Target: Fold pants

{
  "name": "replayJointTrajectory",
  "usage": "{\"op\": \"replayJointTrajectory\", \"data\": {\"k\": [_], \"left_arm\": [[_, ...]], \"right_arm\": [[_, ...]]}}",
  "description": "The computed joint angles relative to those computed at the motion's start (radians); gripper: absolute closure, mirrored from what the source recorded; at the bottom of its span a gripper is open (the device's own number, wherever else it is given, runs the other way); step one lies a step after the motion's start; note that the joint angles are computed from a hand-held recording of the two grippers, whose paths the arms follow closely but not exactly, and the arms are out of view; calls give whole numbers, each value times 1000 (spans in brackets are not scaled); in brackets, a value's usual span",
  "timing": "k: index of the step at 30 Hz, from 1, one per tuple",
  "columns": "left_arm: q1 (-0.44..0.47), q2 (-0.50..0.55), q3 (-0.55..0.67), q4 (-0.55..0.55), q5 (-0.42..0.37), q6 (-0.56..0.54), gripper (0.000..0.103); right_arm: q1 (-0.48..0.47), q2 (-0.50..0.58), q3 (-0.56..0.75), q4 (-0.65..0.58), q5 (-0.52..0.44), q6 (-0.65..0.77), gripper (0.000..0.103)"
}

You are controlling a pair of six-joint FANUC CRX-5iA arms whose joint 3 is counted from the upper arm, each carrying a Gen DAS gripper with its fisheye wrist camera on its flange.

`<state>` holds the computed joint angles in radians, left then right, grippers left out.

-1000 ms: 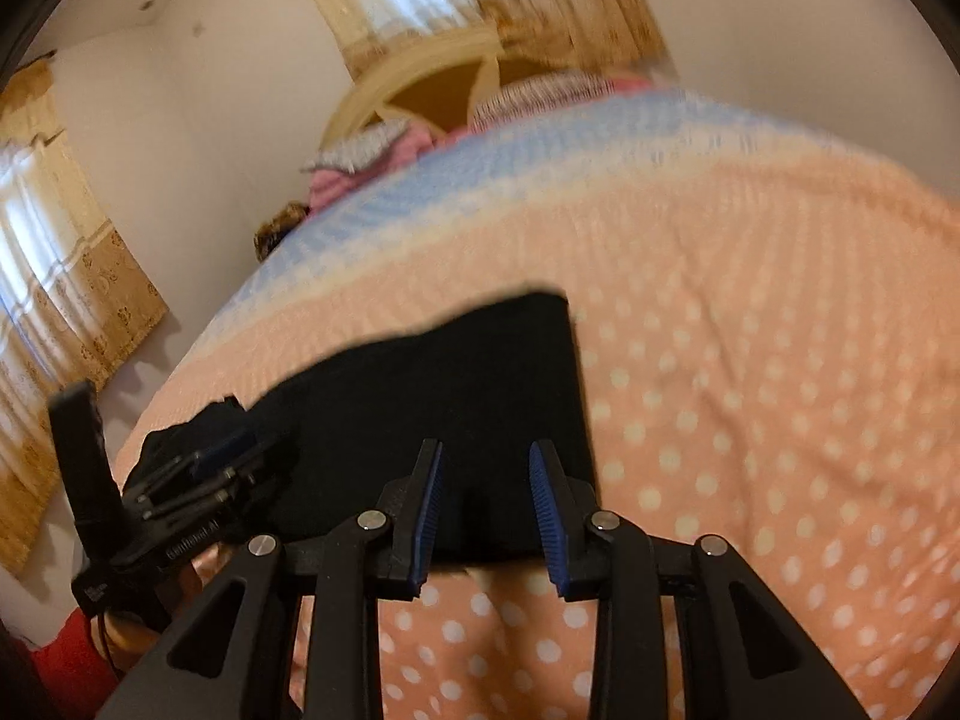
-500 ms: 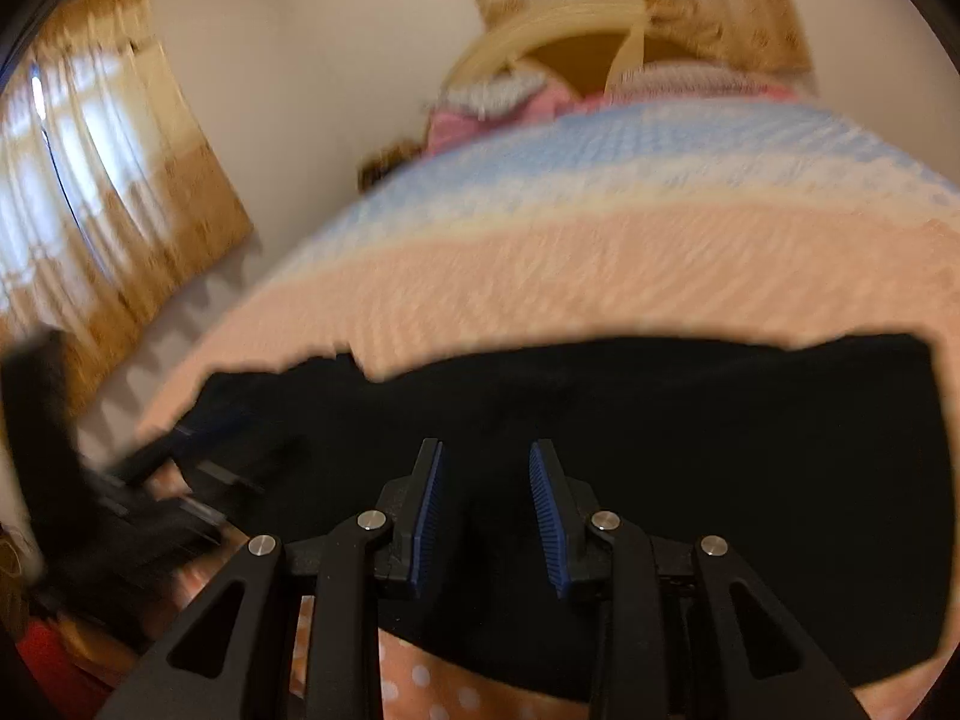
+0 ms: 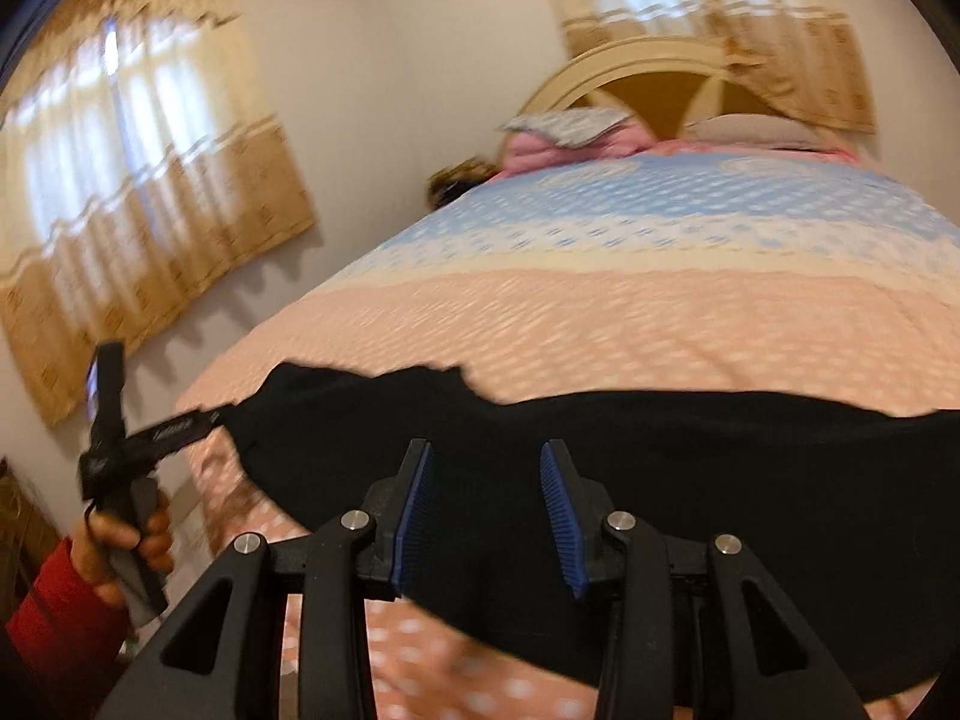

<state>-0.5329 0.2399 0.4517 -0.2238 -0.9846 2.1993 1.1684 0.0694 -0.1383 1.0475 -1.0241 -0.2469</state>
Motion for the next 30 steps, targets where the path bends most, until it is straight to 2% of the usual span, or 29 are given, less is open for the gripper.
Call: {"op": "replayJointTrajectory", "data": {"k": [5, 7, 9, 11, 14, 17, 21, 25, 28, 30], "left_arm": [[29, -11, -54, 42, 32, -17, 26], [48, -24, -94, 94, 61, -38, 26], [64, -28, -118, 144, 85, -58, 26], [66, -36, -133, 152, 113, -65, 26], [81, -50, -168, 190, 156, -79, 26], [101, -72, -219, 240, 219, -88, 27], [119, -92, -274, 301, 284, -107, 30], [119, -100, -292, 318, 287, -97, 30], [99, -80, -237, 241, 226, -17, 30], [96, -72, -215, 232, 202, 16, 30]], "right_arm": [[-36, 95, 104, -169, 103, 172, 63], [-58, 136, 145, -298, 123, 236, 63], [-57, 144, 132, -255, 128, 204, 62], [-55, 165, 163, -271, 110, 254, 50], [-48, 188, 193, -275, 86, 305, 41], [-44, 195, 203, -276, 69, 325, 39], [-52, 173, 172, -272, 115, 291, 39], [-53, 169, 168, -276, 119, 294, 39], [-55, 163, 160, -273, 132, 279, 39], [-57, 157, 152, -272, 148, 266, 39]]}}
